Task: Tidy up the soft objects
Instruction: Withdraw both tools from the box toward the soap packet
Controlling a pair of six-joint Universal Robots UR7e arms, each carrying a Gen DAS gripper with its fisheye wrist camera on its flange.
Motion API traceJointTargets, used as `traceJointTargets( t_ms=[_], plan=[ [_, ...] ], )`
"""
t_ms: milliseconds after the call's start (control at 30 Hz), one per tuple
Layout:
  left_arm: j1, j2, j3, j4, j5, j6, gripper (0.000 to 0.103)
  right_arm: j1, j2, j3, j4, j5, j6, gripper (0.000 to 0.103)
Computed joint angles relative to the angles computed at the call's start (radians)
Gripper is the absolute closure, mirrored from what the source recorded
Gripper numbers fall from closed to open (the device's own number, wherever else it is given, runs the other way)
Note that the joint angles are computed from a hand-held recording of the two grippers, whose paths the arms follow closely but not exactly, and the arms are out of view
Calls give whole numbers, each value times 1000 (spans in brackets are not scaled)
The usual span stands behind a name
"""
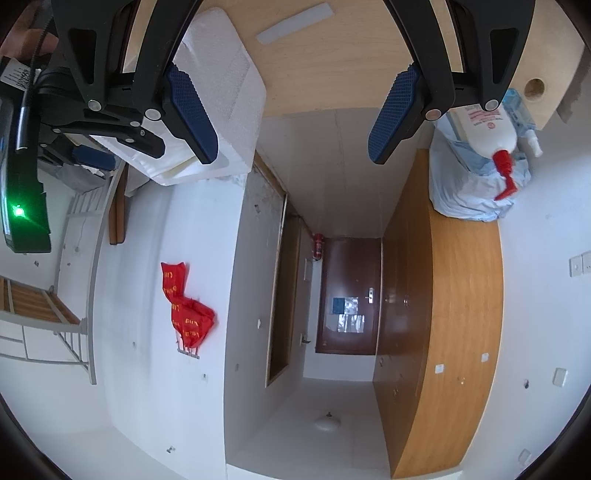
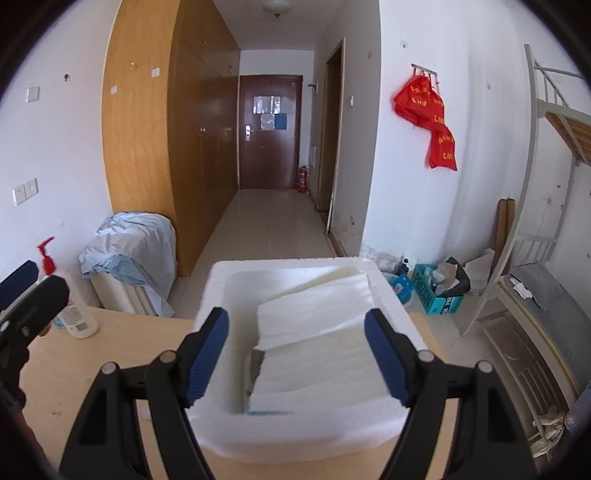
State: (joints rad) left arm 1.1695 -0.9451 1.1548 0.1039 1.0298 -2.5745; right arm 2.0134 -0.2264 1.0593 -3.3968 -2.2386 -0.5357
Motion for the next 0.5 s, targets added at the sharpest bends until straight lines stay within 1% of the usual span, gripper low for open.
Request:
traceJointTargets(
  t_ms=[233, 500],
  plan=[
    [-38, -117, 150, -63, -47, 16, 19, 36, -65, 157, -105, 15, 14, 22],
    [-89, -242, 310, -122, -106, 26, 19, 67, -122, 297, -208, 30, 18, 20]
  ],
)
